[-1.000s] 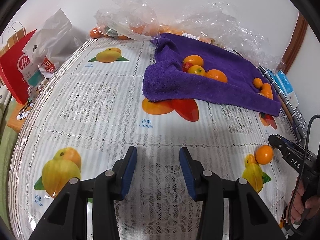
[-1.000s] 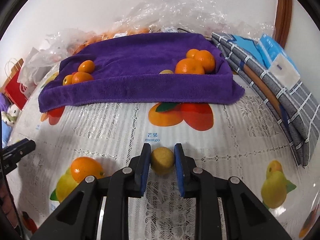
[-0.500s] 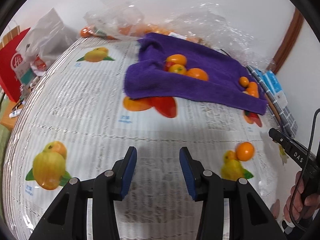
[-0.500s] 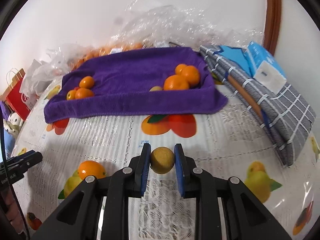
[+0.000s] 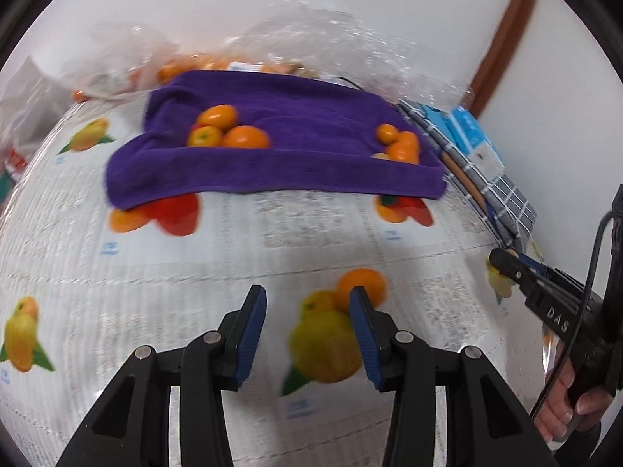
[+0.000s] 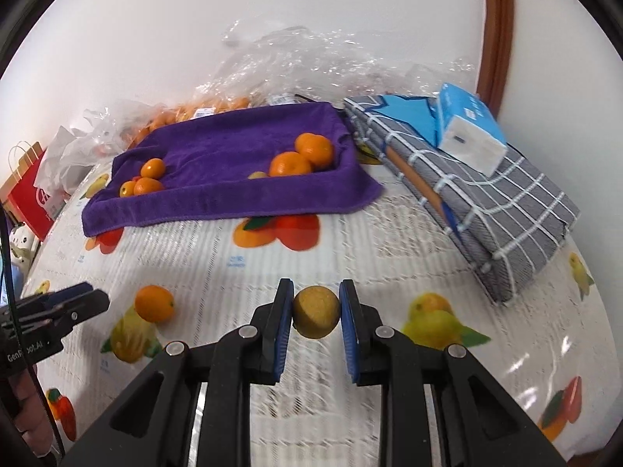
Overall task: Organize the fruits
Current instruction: 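Grasp a small yellow-green fruit with the right tool while the left tool grasps an orange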
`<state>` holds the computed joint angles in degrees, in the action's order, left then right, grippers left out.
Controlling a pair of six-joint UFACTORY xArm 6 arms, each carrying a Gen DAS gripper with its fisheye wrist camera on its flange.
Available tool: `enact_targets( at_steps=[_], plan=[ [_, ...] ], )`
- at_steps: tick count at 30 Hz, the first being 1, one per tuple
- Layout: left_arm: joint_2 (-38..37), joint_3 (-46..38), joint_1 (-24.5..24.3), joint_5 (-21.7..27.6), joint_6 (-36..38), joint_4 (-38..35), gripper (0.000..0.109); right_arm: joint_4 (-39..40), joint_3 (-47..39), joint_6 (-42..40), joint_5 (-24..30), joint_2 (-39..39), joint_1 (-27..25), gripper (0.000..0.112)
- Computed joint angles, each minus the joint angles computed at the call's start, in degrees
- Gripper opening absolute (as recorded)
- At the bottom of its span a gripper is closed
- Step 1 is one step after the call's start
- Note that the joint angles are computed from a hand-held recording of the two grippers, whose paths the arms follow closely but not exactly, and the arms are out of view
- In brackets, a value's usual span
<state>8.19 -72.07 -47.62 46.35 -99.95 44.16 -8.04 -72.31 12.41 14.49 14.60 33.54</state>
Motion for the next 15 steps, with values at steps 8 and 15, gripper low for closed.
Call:
enact_targets(
  at_steps=[8,15],
  plan=[
    [6.63,-6.82,1.00,-2.94,5.22,-4.10,0.042,1.73,4.93,-2.15,-1.32,-3.33,-1.66,0.024],
    [9.51,-9.53,1.23,-1.90,7.12,-6.46,0.035,4.22,6.13,-4.49,-1.04,-3.68,-2.15,0.024]
  ],
)
